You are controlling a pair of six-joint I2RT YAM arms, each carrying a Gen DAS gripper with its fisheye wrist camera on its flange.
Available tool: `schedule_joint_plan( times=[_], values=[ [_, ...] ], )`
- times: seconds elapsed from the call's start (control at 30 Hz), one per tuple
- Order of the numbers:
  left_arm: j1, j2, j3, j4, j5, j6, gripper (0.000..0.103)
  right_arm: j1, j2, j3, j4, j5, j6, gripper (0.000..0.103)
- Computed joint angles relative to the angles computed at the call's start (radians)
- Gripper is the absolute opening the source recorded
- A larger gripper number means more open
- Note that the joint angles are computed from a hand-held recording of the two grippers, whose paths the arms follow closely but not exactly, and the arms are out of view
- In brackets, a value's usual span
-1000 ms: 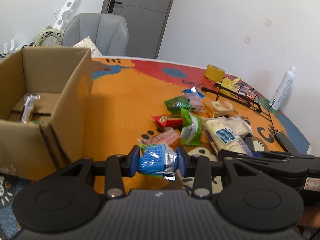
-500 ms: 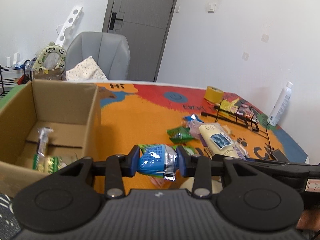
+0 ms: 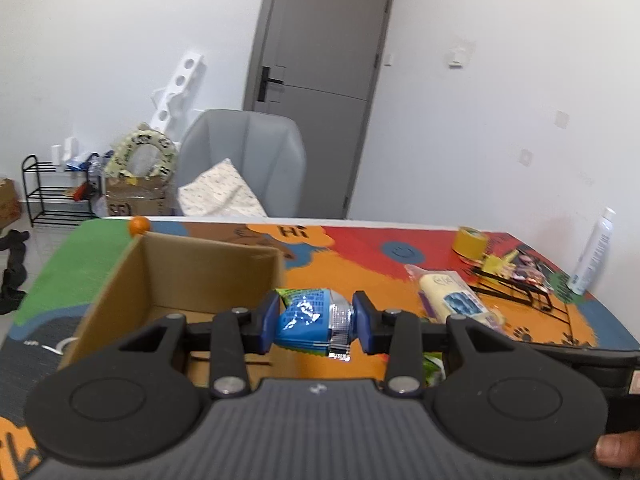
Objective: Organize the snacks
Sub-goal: 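Carry both snacks over the cardboard box and open both tools to drop them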
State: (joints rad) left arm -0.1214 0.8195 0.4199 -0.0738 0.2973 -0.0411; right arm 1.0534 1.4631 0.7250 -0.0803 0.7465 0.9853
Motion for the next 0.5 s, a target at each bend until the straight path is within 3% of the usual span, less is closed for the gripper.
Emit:
schedule_joint_plan(
  times=[0.2,0.5],
  values=[
    [0.167,0.067,0.053,-0.016,0.095,0.048,0.038,-0.005,0.044,0.043,0.043,-0.025,-0.043,0.031],
    [0.320,0.167,0.097,-0.013,0.159,0.100,0.038,-0.009,0.100,0.130,0.031,-0.049,-0.084,0.031]
  ],
)
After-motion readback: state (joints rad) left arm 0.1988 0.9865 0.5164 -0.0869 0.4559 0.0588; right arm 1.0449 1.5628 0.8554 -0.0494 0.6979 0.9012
